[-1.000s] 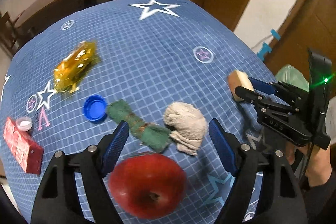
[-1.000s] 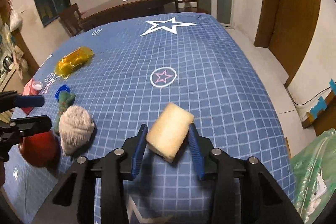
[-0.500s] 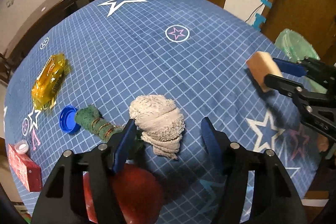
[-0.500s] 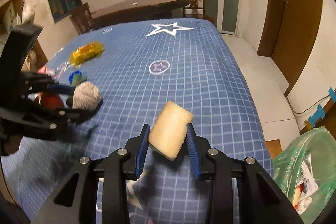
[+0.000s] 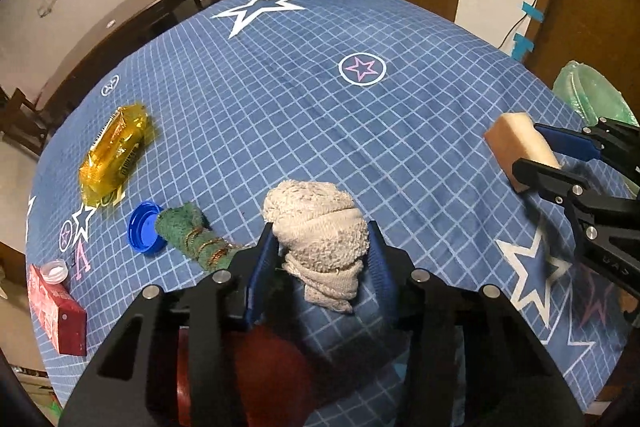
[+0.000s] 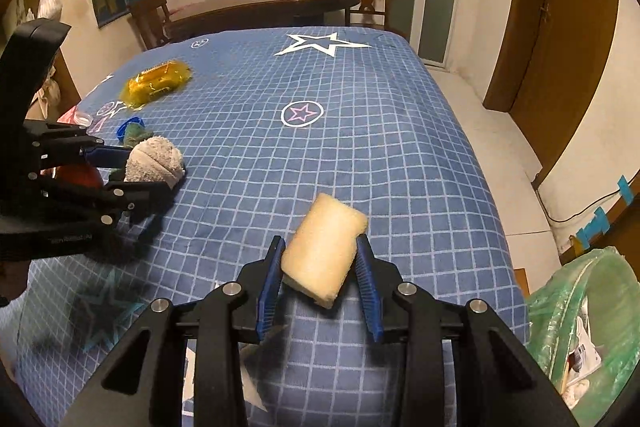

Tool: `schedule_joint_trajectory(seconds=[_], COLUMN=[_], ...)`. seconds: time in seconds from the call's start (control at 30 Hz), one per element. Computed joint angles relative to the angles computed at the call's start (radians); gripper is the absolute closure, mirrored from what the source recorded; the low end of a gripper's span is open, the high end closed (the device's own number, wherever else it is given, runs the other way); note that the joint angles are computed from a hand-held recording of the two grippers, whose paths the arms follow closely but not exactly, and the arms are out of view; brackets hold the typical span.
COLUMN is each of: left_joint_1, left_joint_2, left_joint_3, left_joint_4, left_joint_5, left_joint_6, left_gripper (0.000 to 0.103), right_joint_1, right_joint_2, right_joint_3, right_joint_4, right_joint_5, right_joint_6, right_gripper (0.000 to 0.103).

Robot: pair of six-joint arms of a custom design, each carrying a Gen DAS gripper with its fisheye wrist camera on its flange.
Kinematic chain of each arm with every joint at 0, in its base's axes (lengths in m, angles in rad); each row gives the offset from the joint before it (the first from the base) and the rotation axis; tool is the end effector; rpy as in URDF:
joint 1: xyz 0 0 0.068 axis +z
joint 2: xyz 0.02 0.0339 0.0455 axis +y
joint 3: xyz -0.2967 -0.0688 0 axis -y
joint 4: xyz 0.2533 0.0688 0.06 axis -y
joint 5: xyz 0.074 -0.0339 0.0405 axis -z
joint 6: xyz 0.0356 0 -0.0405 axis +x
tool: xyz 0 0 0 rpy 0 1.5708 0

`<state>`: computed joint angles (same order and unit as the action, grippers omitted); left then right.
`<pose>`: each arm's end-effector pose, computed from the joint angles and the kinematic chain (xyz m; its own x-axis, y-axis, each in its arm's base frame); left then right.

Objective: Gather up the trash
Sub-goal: 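Grasp the grey knotted cloth with the left tool while the right tool grasps the small beige sponge, then lift the cloth and sponge and carry both tools over the green bin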

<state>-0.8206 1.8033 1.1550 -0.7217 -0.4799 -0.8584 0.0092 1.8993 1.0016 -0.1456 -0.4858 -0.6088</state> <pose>0.2490 -0.2431 0.1936 -0.8803 -0.0401 -0.4728 -0.1225 0.9819 0.1448 0.3735 0.0201 0.1425 -0.5697 -0.5110 -0.6437 -0.6936 0.7191 0.0431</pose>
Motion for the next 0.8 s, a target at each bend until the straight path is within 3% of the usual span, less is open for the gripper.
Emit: schedule_joint_trajectory(seconds=[0.6, 0.8], left_joint_1=[-0.091, -0.197], left_joint_2=[-0.01, -0.077], left_joint_3=[0.006, -0.021], left_joint_4=[-0.025, -0.113], left_joint_5=[-0.115, -0.244], left_joint_6=[-0.125, -0.323], left_gripper=[0.067, 0.067], right_joint_1=[-0.034, -0.076], right_joint_2=[-0.055, -0.155], right_joint_3=[-0.092, -0.179], right_joint_4=[0.104, 0.156], right_joint_5=[-0.037, -0.114], right_joint_6=[0.017, 0.025], right_gripper=[0.068, 0.068])
